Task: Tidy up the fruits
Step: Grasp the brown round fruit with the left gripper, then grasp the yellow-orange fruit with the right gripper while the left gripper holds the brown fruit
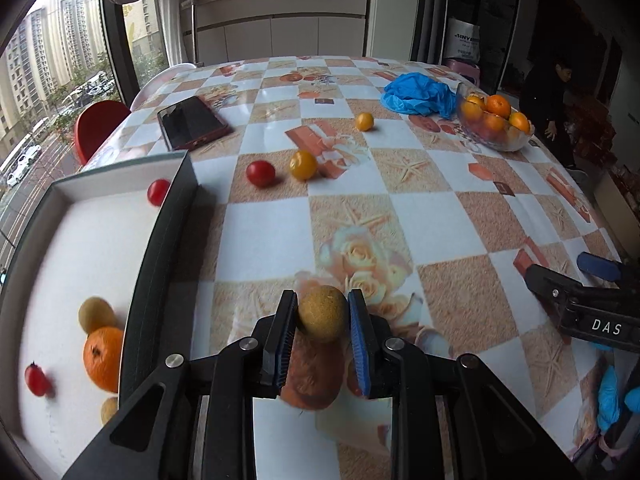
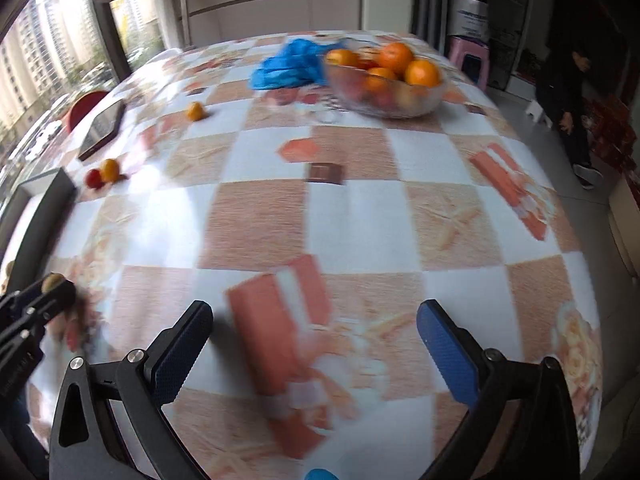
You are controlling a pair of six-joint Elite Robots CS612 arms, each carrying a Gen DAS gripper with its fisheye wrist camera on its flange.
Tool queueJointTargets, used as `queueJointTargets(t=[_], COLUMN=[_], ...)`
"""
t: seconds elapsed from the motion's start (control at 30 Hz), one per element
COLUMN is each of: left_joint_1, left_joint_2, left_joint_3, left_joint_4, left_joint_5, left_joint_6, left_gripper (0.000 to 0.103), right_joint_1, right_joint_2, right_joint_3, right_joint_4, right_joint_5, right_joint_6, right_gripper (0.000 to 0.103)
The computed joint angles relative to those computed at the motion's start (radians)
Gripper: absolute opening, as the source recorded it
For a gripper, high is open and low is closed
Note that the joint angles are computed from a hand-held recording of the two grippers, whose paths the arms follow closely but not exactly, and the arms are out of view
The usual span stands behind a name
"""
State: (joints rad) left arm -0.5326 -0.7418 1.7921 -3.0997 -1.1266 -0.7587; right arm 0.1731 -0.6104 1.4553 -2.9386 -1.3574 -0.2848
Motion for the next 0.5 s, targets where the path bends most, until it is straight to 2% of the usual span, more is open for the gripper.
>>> queueJointTargets(t=[0.07,0.23,0.5], left_joint_1=[-0.009,-0.019,-0.011], left_joint_2=[-0.006,-0.015,-0.011], left_joint_3=[0.027,0.061,0.079], left_joint_4=[-0.019,-0.037,-0.098], left_joint_5=[0.026,0.056,0.045], left_joint_6=[-0.019,-0.042,-0.05], left_gripper=[0.027,0.027,0.027], right_joint_1=[0.025,0.071,0.119], right_joint_2=[0.013,0.054,0.111], right_joint_3=[-0.034,-0.137,-0.249], right_joint_4=[0.026,0.098,0.141], right_joint_5=[0.024,0.104,0.103], right_joint_6=[-0.037,-0.107,-0.168], right_gripper=[0.099,0.073,0.063])
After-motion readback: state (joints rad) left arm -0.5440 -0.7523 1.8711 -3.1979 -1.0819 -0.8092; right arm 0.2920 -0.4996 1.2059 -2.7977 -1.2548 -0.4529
